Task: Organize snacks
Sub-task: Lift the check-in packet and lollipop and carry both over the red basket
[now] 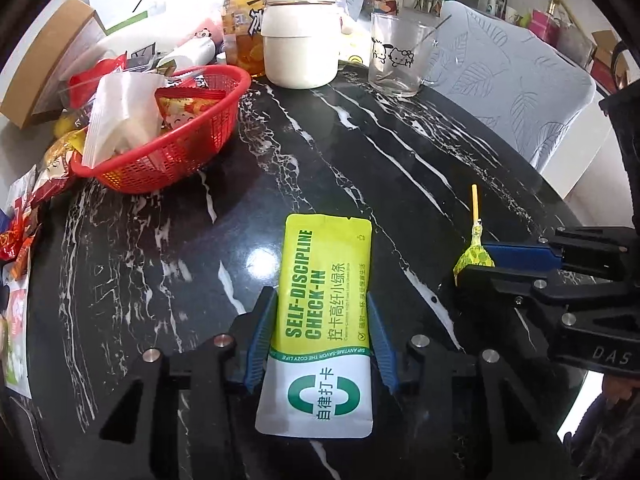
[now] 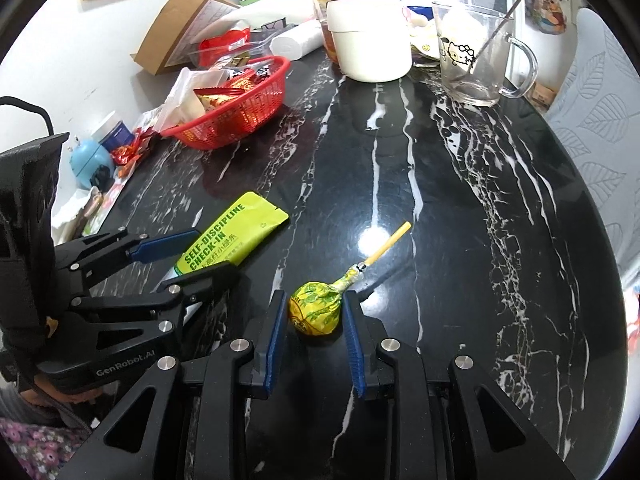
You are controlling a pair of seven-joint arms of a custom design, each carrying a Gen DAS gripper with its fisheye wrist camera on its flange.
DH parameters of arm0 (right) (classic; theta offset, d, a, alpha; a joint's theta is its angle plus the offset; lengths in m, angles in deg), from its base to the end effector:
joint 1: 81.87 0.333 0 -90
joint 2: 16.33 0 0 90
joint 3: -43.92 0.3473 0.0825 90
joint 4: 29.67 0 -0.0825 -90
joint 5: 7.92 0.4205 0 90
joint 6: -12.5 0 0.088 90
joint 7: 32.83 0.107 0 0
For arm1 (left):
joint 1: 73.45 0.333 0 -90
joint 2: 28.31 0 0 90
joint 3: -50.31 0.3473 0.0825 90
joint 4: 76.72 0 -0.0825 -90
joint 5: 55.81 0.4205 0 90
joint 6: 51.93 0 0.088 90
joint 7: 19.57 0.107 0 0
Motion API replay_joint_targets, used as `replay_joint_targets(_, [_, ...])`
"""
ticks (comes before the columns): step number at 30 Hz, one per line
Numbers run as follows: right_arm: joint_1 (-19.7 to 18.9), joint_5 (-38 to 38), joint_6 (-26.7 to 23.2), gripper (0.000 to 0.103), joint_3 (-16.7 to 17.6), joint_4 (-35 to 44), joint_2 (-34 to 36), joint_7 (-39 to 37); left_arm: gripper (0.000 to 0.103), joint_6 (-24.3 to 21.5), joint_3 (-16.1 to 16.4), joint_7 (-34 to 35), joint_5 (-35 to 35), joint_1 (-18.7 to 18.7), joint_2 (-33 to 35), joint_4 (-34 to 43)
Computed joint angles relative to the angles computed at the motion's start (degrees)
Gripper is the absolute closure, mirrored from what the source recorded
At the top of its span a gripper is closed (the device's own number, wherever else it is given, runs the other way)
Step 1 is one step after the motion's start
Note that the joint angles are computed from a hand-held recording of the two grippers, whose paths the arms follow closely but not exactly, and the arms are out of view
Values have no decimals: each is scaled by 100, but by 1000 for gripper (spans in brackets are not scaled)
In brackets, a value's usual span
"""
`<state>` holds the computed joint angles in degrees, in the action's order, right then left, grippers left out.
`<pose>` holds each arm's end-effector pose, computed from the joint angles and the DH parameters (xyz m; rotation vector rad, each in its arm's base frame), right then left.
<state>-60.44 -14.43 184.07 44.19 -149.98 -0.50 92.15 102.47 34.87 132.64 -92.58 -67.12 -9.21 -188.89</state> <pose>0.6088 0.2508 0.3621 -1.6857 1.9113 -0.2957 0.6765 -0.0765 0.3558 -1.2110 2.5441 -0.8200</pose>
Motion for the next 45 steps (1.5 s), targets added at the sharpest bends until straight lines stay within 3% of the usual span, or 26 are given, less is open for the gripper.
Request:
replay_joint_targets(5, [13, 6, 35, 76, -13, -16, -2, 8, 61, -394, 37, -97, -87, 61, -22, 88])
replay_joint_targets(15, [-1, 40, 100, 76, 91, 24, -17, -130, 61, -646, 118, 73, -503, 99, -195, 83])
replay_joint_targets(30, [-547, 1228, 210, 76, 924, 637, 339, -1696, 61, -809, 278, 463, -1323, 183, -406, 322])
replay_joint_targets(35, [-887, 1748, 194, 76, 1384, 991, 527, -2449, 61, -804, 326, 405, -1503, 202, -364, 504])
replay_joint_targets(45, [-802, 2008, -15, 76, 1344, 1734, 823, -3255, 61, -718, 310, 513, -1881, 321, -241, 912])
